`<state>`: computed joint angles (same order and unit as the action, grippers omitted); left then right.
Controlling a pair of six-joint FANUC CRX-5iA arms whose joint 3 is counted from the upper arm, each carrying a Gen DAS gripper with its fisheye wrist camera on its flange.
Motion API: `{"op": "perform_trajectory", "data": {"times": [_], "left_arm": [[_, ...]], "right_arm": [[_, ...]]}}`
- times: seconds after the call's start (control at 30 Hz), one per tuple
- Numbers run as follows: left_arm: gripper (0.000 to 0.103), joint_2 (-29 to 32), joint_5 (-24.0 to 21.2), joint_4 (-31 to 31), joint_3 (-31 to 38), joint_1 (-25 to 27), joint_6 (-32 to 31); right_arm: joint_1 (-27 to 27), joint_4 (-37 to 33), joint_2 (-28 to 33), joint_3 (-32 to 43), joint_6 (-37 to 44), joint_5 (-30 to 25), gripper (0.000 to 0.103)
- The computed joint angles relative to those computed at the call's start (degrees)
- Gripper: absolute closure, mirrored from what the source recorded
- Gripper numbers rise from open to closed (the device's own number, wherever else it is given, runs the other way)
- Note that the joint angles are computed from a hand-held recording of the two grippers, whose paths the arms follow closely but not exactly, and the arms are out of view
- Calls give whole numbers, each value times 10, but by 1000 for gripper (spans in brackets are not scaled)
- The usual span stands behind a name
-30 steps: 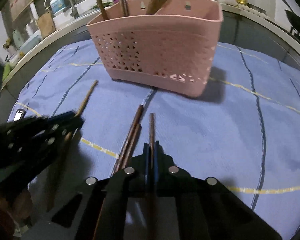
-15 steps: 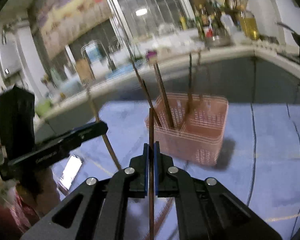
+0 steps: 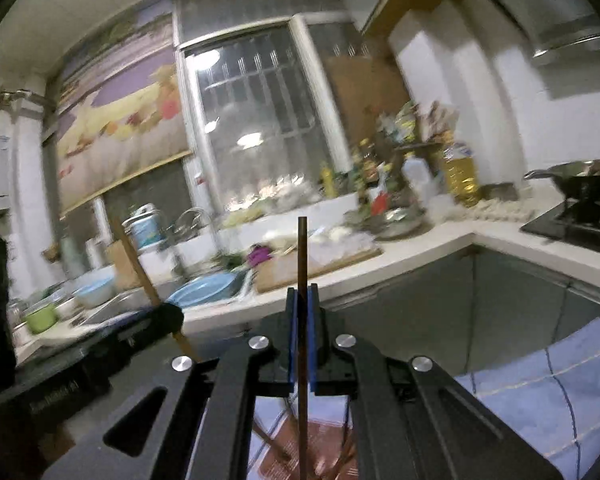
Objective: Organize utensils
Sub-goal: 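Lift both chopsticks over the pink basket and release them inside, then return both open tools to the last chopsticks on the cloth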
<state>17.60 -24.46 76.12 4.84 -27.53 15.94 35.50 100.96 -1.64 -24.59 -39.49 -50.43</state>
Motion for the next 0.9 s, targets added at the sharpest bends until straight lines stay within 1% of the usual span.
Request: {"op": "perform_trajectory", "data": {"times": [0.07, 0.13, 0.2, 0.27, 0.3, 0.33, 0.37, 0.4, 0.47, 0.53, 0.63, 0.67, 0.7, 0.73, 0.77, 0.8, 0.83, 0.87, 0.9], "left_arm": [[98, 25, 7, -53, 23, 1, 42], [97, 44, 1, -95, 40, 5, 77], [97, 59, -6, -131, 49, 10, 104], [97, 73, -18, -186, 62, 16, 149], [96, 78, -23, -205, 64, 19, 166], [96, 82, -33, -232, 69, 22, 189], [94, 92, -59, -272, 85, 28, 223], [90, 97, -73, -294, 93, 32, 241], [86, 99, -89, -325, 97, 37, 272], [85, 88, -94, -311, 81, 44, 272], [84, 50, -75, -230, 28, 51, 219], [84, 29, -63, -174, -3, 52, 175], [84, 14, -56, -143, -21, 51, 153], [83, -3, -49, -109, -44, 51, 125], [80, -19, -46, -75, -66, 51, 96], [77, -41, -48, -31, -100, 53, 53], [74, -56, -48, -11, -122, 54, 30], [70, -70, -49, -1, -147, 57, 11], [67, -81, -50, -3, -168, 61, 2]], "right_arm": [[-21, 19, 15, -1, -32, 5, 99], [-35, 30, 26, -7, -55, 7, 99], [-47, 34, 27, -18, -69, 29, 98], [-51, 26, 30, -25, -73, 47, 98], [-57, 30, 28, -33, -80, 66, 98], [-54, 29, 27, -38, -83, 73, 98], [-52, 29, 25, -44, -87, 86, 97], [-50, 23, 25, -47, -87, 95, 96], [-47, 14, 18, -57, -98, 118, 94], [-34, 7, 10, -61, -103, 119, 91], [-2, -8, -6, -59, -79, 81, 81], [13, -12, -15, -58, -69, 62, 71], [27, -13, -22, -59, -65, 43, 62], [39, -12, -27, -60, -63, 26, 58], [56, -16, -33, -62, -58, 3, 56], [83, -33, -40, -63, -45, -24, 56], [99, -52, -47, -67, -34, -33, 56], [117, -74, -55, -72, -24, -39, 56], [144, -109, -62, -82, -13, -45, 56]]}}
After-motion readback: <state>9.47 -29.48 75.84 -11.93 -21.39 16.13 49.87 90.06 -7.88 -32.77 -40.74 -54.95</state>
